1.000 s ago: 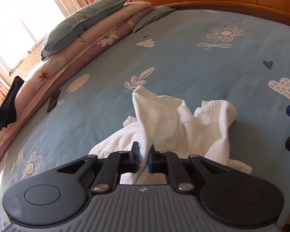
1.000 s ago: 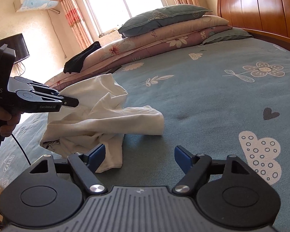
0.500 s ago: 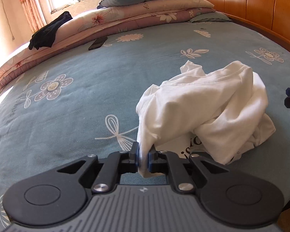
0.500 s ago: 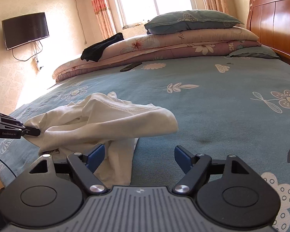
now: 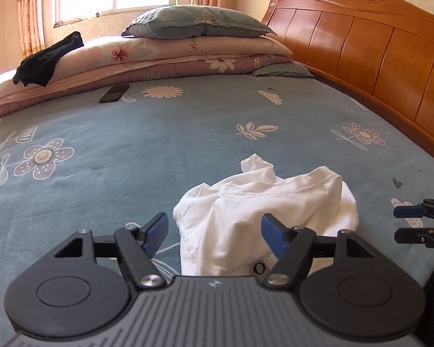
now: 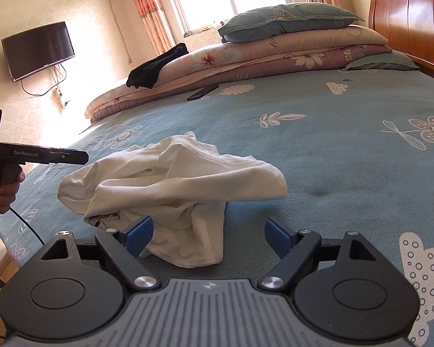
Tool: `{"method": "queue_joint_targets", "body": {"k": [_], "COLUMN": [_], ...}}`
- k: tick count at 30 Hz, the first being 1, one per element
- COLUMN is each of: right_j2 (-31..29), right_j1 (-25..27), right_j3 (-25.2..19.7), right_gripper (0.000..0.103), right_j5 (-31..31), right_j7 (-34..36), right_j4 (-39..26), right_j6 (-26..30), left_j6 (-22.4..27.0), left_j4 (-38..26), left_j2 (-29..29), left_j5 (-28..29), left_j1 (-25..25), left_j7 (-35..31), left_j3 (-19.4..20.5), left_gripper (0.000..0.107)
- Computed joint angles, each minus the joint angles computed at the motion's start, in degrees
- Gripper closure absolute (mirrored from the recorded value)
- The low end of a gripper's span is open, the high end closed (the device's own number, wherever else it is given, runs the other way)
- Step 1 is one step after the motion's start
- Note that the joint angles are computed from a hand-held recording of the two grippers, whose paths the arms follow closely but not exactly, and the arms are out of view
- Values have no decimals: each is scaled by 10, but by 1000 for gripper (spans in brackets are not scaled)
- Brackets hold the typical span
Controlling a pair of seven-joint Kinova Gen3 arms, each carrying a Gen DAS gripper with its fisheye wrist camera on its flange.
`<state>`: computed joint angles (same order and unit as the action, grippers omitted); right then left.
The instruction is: Fold clothes
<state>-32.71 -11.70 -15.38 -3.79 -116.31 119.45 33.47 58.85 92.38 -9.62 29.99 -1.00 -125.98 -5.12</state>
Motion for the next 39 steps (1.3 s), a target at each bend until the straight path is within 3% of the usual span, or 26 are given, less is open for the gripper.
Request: {"method": "queue_joint_targets", "body": {"k": [3, 12, 18, 23, 26, 32, 37, 39], "right_j2": [-9, -25, -26, -32, -35, -42, -48, -47], "right_j1": [4, 12, 22, 24, 25, 28, 42, 40], "right_j3": [-4, -8, -17, -21, -21, -20, -33, -31], "right_gripper": [15, 12, 12, 9, 8, 8, 8, 8], "right_j5": [0, -3, -1, 5, 7, 6, 15, 13], "right_j7": [-6, -19, -31, -34, -35, -38, -42, -42], "right_j4": [-1, -1, -4, -7, -6, -1, 1, 2], "right_j6": [7, 35, 39, 41, 40, 33, 28, 27], "left_j6": [32, 57, 63, 132, 136, 137, 82, 73], "left_j4": [-27, -14, -7, -12, -7, -20, -12, -10], "left_j2": [33, 30, 21, 33, 25, 34, 17, 15], "left_j5": [-9, 21, 23, 100, 114, 97, 14, 6], "left_j1": [-7, -18, -18, -34, -48, -50, -36, -32], "left_j7": [41, 17, -7, -61, -41, 18, 34, 49], "left_j3": [7, 8, 7, -28, -23, -17, 19, 23], "left_gripper": [38, 37, 19, 11, 8, 8, 8, 8]}}
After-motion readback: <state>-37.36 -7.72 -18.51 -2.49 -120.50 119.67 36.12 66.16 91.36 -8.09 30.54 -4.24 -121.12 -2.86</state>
